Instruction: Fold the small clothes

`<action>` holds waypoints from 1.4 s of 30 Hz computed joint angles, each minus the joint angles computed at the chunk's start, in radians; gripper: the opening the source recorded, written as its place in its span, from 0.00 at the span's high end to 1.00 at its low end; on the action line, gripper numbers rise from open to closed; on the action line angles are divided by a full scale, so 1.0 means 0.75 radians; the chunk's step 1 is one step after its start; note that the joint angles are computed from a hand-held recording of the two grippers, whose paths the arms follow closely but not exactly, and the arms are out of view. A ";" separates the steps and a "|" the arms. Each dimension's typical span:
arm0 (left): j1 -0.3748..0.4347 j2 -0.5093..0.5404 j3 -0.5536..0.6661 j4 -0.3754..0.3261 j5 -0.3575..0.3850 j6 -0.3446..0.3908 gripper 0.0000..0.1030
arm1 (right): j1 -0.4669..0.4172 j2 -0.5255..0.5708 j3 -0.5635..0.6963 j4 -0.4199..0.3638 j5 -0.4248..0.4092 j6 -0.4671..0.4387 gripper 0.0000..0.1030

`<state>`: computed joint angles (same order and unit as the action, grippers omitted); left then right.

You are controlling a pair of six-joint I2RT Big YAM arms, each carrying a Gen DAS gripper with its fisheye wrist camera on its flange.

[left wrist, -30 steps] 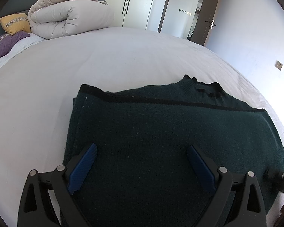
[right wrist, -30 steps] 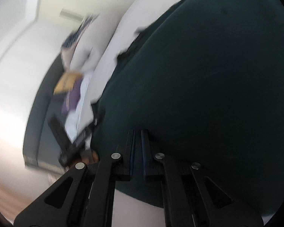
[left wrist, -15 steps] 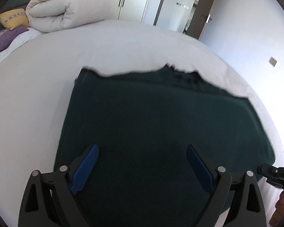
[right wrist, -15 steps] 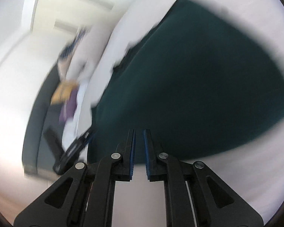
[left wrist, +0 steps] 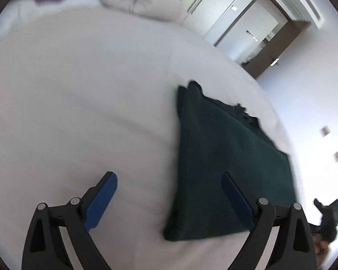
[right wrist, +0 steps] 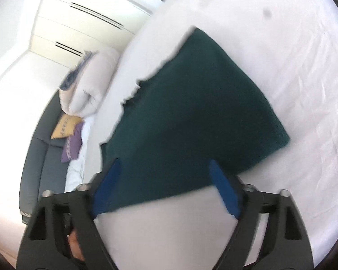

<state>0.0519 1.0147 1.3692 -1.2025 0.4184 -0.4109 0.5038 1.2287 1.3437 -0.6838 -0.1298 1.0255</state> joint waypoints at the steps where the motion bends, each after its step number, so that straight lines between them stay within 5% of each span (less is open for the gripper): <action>1: 0.013 0.019 0.003 -0.010 0.092 -0.014 0.08 | 0.017 0.036 0.048 0.008 -0.023 -0.027 0.20; 4: 0.001 0.080 0.028 -0.031 0.241 -0.020 0.06 | 0.051 0.139 0.170 0.022 -0.124 -0.043 0.21; 9: -0.009 0.195 0.098 -0.074 0.348 -0.031 0.03 | 0.102 0.379 0.446 -0.015 -0.270 -0.078 0.27; 14: -0.024 0.309 0.206 -0.221 0.441 0.032 0.04 | 0.104 0.544 0.645 -0.031 -0.374 -0.053 0.32; 18: -0.028 0.337 0.211 -0.287 0.573 0.057 0.24 | 0.105 0.640 0.753 -0.065 -0.414 -0.032 0.33; 23: 0.036 0.283 0.073 -0.129 0.701 -0.129 0.67 | 0.121 0.741 0.879 -0.158 -0.449 -0.078 0.33; 25: 0.052 0.265 0.042 -0.116 0.696 -0.139 0.84 | 0.131 0.789 0.936 -0.177 -0.464 -0.087 0.33; 32: 0.049 0.212 0.025 -0.012 0.669 -0.246 0.87 | 0.141 0.974 1.098 -0.275 -0.576 -0.100 0.38; 37: -0.054 0.238 0.169 -0.019 0.555 -0.255 0.88 | 0.109 0.896 0.899 0.001 -0.676 0.034 0.41; 42: -0.280 0.333 0.437 -0.090 0.359 -0.221 0.88 | 0.047 0.758 0.714 0.197 -0.694 0.125 0.37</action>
<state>-0.1581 1.2642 1.6967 -1.2701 0.6879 -0.5765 0.5387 1.7974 1.8790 -0.5358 -0.6503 1.1193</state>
